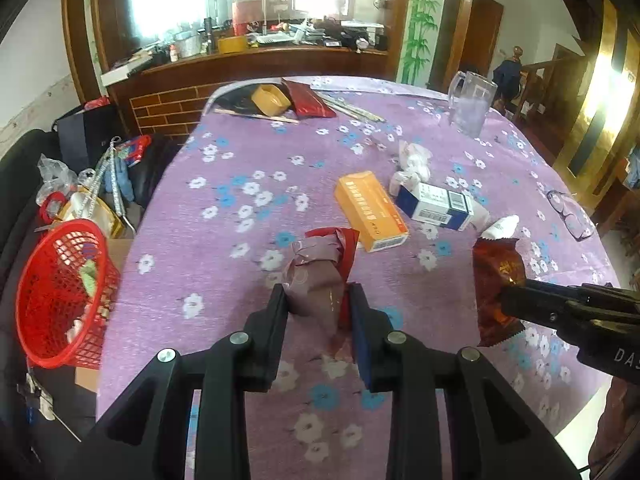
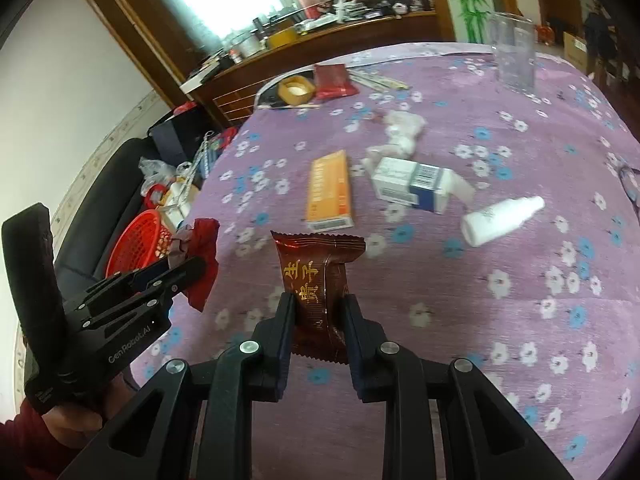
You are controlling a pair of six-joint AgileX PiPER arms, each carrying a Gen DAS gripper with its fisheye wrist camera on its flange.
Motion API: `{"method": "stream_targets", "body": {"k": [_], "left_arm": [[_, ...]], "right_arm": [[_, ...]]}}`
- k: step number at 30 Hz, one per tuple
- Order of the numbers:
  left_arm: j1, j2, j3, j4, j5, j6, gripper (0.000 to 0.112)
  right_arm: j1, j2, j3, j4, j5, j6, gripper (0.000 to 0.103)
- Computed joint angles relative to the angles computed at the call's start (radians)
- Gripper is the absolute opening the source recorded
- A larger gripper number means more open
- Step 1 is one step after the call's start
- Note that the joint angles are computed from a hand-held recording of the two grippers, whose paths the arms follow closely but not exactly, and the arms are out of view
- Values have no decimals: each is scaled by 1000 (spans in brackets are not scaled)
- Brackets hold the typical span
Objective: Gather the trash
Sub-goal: 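Carry the pink cloth and brown wrapper over the red basket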
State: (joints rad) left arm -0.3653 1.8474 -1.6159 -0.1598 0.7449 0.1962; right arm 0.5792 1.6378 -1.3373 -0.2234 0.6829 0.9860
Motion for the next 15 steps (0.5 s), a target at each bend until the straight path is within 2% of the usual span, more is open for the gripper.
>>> {"method": "stream_targets", "body": {"k": [15], "left_arm": [[91, -79, 71, 11, -41, 58, 29]], "right_arm": [[69, 144, -216, 6, 44, -31, 26]]}}
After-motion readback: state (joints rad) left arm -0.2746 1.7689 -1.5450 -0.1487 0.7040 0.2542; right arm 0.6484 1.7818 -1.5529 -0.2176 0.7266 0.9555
